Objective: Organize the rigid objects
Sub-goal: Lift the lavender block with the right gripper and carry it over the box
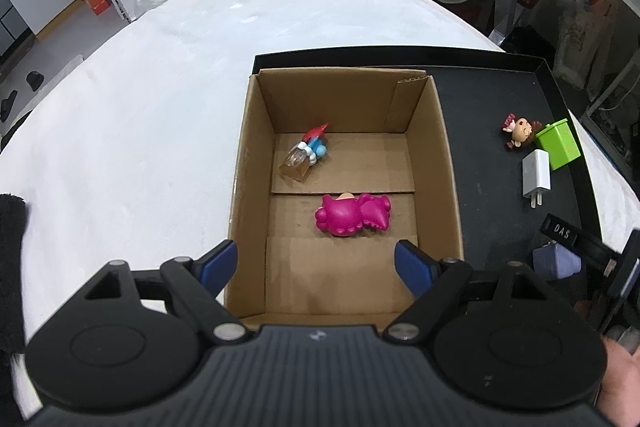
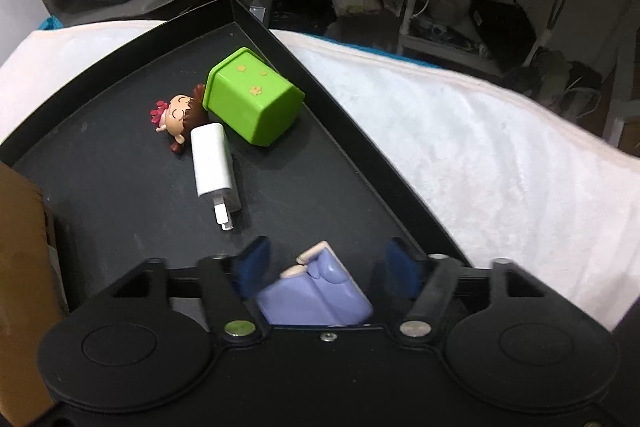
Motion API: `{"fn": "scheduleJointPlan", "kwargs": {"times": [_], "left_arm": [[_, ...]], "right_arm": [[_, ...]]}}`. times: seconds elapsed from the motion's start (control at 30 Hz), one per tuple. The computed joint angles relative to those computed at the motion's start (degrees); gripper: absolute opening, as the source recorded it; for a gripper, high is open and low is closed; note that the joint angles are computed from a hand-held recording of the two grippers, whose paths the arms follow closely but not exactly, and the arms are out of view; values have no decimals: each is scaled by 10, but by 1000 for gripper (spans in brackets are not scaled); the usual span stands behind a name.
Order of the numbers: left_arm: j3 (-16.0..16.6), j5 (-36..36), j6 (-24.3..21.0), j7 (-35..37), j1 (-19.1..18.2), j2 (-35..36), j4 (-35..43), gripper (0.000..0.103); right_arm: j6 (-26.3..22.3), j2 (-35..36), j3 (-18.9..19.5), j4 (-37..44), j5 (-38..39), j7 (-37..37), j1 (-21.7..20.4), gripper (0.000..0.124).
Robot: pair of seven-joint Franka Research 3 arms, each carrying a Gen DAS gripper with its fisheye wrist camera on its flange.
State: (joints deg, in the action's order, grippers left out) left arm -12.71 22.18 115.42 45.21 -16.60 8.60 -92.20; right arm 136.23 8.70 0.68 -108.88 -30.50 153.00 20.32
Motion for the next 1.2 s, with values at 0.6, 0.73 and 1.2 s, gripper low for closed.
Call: {"fn": "scheduleJointPlan", "kwargs": {"times": [0.6,0.73,1.2], "left_arm": [[-2,-5,18,-9,5,-28,-32,85],[-1,-6,23,-13,9,-36,-43,85],[3,-22,40,-9,26,-62,-81,85]], "right_arm": [[37,-26,11,-47,24,-35,-5,54],[56,-37,10,-60,-5,-6,-6,54],[137,-71,21,-73,-112,58,-27,54]]}}
